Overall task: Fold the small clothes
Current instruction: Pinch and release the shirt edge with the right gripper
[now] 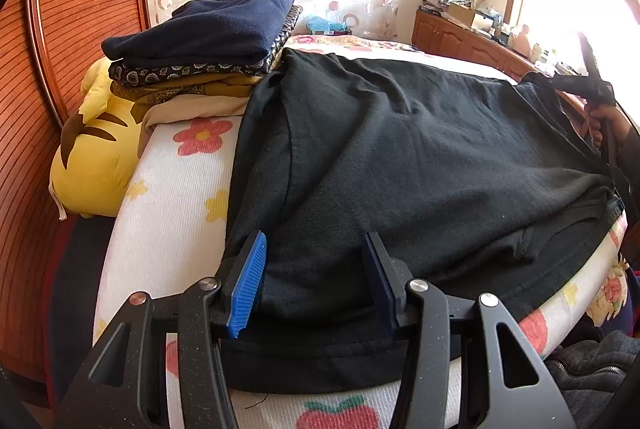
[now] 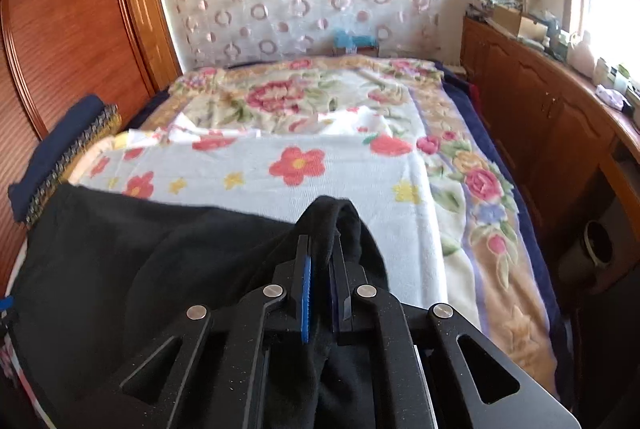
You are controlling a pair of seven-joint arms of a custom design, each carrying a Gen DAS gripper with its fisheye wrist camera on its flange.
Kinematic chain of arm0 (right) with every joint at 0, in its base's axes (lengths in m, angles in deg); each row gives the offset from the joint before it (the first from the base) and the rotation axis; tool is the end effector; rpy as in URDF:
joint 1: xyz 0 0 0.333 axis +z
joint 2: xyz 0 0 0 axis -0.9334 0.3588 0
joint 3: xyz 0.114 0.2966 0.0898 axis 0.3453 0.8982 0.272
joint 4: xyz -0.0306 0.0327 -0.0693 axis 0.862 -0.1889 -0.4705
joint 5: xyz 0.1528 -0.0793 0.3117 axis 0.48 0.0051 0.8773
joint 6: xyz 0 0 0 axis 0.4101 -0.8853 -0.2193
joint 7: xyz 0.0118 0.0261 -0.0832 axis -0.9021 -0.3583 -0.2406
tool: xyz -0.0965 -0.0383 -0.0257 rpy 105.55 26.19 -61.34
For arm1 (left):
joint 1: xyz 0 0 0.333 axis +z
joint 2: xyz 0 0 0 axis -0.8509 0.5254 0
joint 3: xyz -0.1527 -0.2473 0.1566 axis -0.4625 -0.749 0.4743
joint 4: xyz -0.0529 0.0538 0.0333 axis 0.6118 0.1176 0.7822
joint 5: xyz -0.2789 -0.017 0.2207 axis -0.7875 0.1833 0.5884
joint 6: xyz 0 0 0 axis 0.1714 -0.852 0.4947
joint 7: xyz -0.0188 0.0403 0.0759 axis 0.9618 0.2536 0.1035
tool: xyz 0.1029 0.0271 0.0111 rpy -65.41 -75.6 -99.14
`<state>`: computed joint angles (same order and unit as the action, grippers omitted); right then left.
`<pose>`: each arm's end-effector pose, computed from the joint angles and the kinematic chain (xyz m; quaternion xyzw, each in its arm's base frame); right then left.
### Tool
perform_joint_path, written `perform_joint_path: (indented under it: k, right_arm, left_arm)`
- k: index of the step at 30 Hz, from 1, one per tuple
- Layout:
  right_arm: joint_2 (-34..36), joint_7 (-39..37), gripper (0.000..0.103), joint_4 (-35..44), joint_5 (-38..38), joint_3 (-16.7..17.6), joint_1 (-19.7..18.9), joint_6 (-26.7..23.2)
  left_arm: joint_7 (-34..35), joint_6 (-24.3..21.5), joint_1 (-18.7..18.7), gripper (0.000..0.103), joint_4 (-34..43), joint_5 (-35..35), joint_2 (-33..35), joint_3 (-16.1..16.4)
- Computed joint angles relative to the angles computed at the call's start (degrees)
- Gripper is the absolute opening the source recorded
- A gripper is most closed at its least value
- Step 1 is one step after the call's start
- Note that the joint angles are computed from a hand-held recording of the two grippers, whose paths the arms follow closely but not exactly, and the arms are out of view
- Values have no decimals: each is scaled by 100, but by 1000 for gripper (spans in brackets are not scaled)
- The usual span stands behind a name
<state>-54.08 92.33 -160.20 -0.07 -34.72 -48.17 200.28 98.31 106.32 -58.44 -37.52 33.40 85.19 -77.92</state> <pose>0.6392 0.2047 0.5035 -0.4903 0.7566 -0.3245 0.2860 0.6639 -0.1327 0.4612 -0.4152 0.8301 -0.3422 0.1463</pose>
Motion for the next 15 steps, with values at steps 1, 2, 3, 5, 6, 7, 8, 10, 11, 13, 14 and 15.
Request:
perform_joint_path:
  k: [1,2,3,5,6,7,8,10,11,13,14,15]
  right_arm:
    - [-50,273,6,-22,-154,-188,204,-279]
    - [-71,516,5,47,-278,-184,294,-877]
    - [-59,606,5,127,-394,-153,349,-1344]
    - [-97,659,5,114,-555,-89,343,-1758]
    - [-204,752,5,-53,-602,-40,246,-1535]
    - [-325,890,5,-231,-705,-8,171,-1298]
    - [-404,967,5,-316,-815,27,153,-1275]
    - [-549,1032,8,-459,-1008,120,119,-1215]
    - [-612,1045,8,-539,-1081,178,85,-1063]
    - [-717,1015,11,-678,-1216,290,72,-878]
    - [-752,974,14,-725,-1265,344,84,-846]
    - [-796,951,22,-813,-1334,389,90,-762]
  left_arm:
    - [9,-1,11,51,2,-22,3,-12]
    - [26,21,11,51,-6,-26,3,-16]
    - [53,49,12,51,-21,-28,0,-22]
    - [90,69,15,51,-33,-34,-2,-31]
    - [87,58,18,51,-28,-37,-1,-30]
    - [78,39,20,51,-11,-38,6,-27]
    - [57,17,16,51,2,-31,8,-18]
    - [-11,-3,-21,51,21,35,10,21]
    - [-27,-3,-26,51,21,51,9,27]
    - [-49,9,-30,51,22,67,13,27]
    - [-50,16,-26,51,20,64,14,22]
    - [-54,17,-23,51,17,63,12,17]
